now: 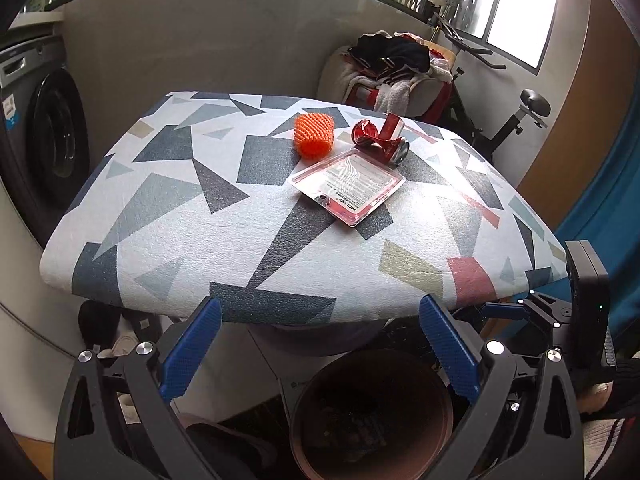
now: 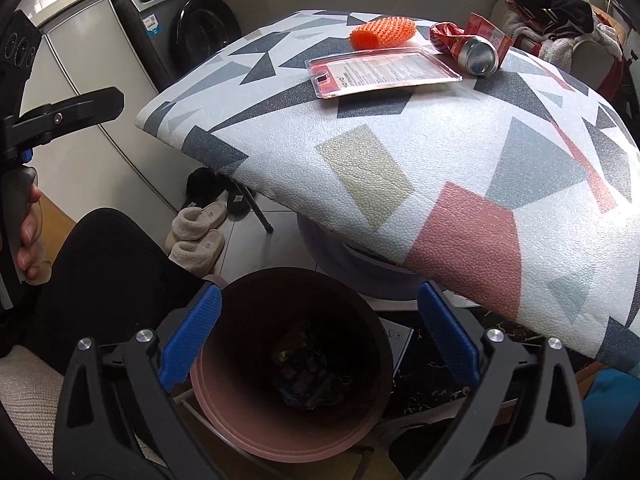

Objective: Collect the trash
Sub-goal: 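Move both open tools back over the table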

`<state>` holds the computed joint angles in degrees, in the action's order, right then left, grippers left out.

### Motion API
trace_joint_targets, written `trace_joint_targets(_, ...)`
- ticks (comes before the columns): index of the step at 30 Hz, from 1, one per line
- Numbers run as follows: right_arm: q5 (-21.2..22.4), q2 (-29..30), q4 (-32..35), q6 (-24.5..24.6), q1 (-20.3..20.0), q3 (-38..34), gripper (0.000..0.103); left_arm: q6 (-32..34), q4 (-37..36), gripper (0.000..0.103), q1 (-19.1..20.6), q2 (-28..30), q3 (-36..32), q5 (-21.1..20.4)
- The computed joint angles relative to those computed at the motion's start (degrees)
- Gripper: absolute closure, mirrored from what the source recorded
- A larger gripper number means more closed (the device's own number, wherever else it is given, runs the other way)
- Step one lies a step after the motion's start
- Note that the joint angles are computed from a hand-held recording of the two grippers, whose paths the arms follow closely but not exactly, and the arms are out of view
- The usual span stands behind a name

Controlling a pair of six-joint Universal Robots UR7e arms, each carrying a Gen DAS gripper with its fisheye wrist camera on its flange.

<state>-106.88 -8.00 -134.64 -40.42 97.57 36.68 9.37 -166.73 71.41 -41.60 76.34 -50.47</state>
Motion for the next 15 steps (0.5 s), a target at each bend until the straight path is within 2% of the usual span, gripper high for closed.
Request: trace_joint_targets(15, -0.1, 0.2, -0.2, 0.6, -0.1, -0.3, 0.006, -0.6, 0.2, 0.006, 0.3, 0.5, -0.2, -0.3)
